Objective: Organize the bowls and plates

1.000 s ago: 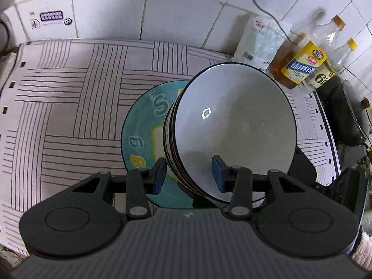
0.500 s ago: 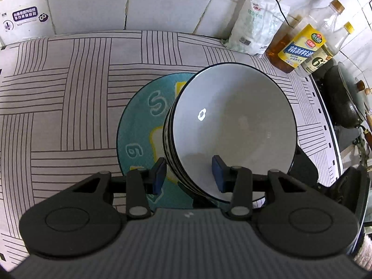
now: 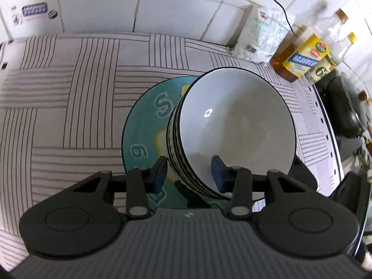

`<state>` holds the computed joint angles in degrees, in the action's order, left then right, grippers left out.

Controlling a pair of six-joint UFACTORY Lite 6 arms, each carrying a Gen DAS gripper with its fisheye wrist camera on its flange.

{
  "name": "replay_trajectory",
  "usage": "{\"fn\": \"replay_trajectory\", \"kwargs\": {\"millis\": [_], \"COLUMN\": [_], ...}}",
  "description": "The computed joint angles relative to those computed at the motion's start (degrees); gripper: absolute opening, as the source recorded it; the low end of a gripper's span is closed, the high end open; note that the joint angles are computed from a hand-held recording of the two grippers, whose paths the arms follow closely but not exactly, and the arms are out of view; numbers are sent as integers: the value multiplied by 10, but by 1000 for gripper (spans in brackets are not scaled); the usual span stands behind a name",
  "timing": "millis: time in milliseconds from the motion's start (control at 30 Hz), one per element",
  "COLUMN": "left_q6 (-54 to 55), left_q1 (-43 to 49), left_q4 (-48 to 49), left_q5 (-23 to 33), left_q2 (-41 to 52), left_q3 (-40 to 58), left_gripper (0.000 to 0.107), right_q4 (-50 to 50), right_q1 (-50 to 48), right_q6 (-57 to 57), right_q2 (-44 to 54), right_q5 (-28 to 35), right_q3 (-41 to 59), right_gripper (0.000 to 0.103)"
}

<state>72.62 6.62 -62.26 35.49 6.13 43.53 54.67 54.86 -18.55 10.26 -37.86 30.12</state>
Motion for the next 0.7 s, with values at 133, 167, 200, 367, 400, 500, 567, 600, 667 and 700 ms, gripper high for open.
{"fn": "replay_trajectory", "kwargs": {"millis": [133, 167, 200, 367, 400, 500, 567, 600, 667, 700], "left_q6": [22, 29, 32, 19, 3, -30, -58, -82, -132, -163], "left_q1": [20, 28, 33, 54, 57, 70, 68, 66, 60, 55], "left_q4": [-20, -26, -30, -34, -23, 8, 32, 53, 99, 127], "left_q5": [8, 7, 5, 1, 4, 13, 6, 3, 1, 1], "left_q2": [-21, -38, -53, -141, -155, -215, -268, -296, -354, -386], "left_q3": [-18, -31, -41, -82, -84, -98, -115, -122, -136, -145], "left_gripper": [39, 39, 39, 42, 43, 45, 48, 49, 51, 53], "right_q4": [93, 121, 153, 301, 333, 426, 474, 501, 546, 568], "right_q1": [16, 28, 38, 93, 101, 130, 145, 155, 163, 168], "right_q6": [-87, -109, -132, -245, -273, -341, -382, -406, -454, -480], "right_q2": [-27, -38, -51, -145, -162, -230, -286, -322, -377, -401], "right_q5": [26, 24, 25, 29, 26, 0, -16, -29, -46, -60], "right_q3": [13, 10, 7, -25, -31, -56, -76, -88, -103, -107], "right_gripper": [97, 97, 97, 97, 97, 97, 97, 97, 97, 97]}}
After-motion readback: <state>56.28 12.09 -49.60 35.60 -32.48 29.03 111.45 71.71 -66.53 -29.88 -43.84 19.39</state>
